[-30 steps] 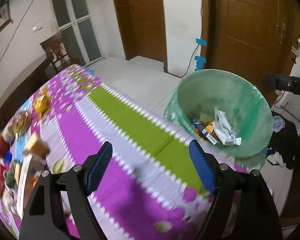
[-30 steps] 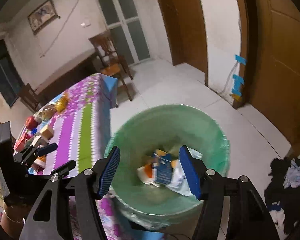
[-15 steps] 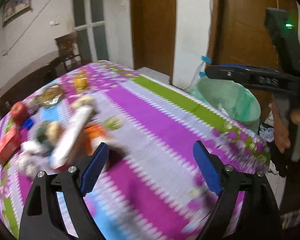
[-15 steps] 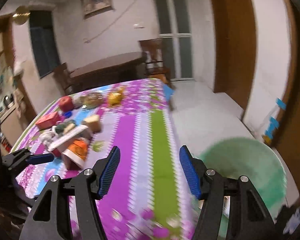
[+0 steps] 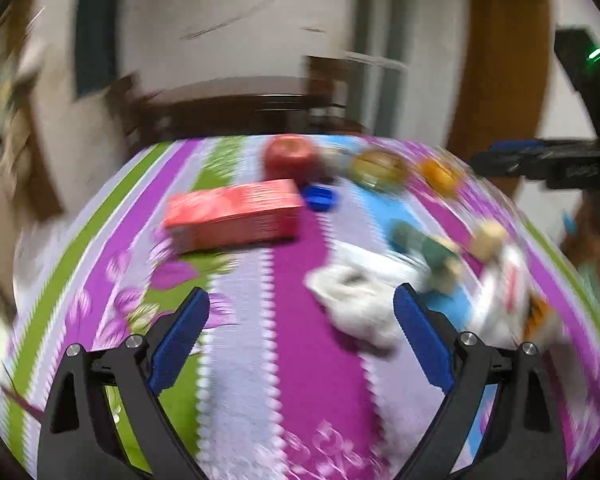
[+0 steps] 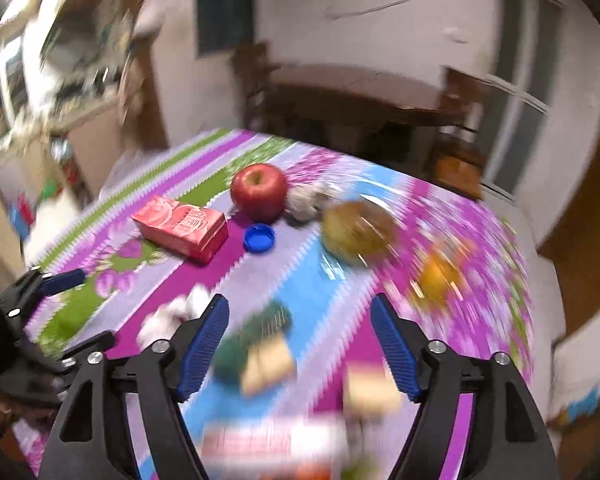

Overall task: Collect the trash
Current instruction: 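Grasp the grey cloth ball with the right tool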

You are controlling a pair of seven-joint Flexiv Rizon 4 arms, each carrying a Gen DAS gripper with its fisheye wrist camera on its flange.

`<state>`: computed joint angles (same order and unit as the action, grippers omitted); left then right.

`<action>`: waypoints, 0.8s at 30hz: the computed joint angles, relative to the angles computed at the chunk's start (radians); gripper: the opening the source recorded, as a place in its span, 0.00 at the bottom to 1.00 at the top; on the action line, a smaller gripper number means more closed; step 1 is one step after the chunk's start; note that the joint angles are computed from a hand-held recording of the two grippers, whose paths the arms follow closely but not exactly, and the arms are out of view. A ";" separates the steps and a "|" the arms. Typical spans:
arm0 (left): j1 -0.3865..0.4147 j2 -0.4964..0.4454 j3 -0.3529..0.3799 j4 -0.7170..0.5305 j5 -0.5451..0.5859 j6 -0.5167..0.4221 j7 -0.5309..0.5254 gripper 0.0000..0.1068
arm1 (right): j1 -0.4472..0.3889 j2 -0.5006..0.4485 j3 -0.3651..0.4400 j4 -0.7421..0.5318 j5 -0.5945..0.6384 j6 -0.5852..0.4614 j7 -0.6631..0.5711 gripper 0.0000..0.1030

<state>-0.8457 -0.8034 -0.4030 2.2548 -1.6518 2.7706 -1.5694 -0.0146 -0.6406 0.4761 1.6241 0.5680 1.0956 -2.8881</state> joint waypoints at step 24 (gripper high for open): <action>0.033 0.041 0.136 0.218 0.327 -0.222 -0.501 0.84 | 0.343 -0.387 -0.130 -0.391 -0.587 0.004 0.267 0.33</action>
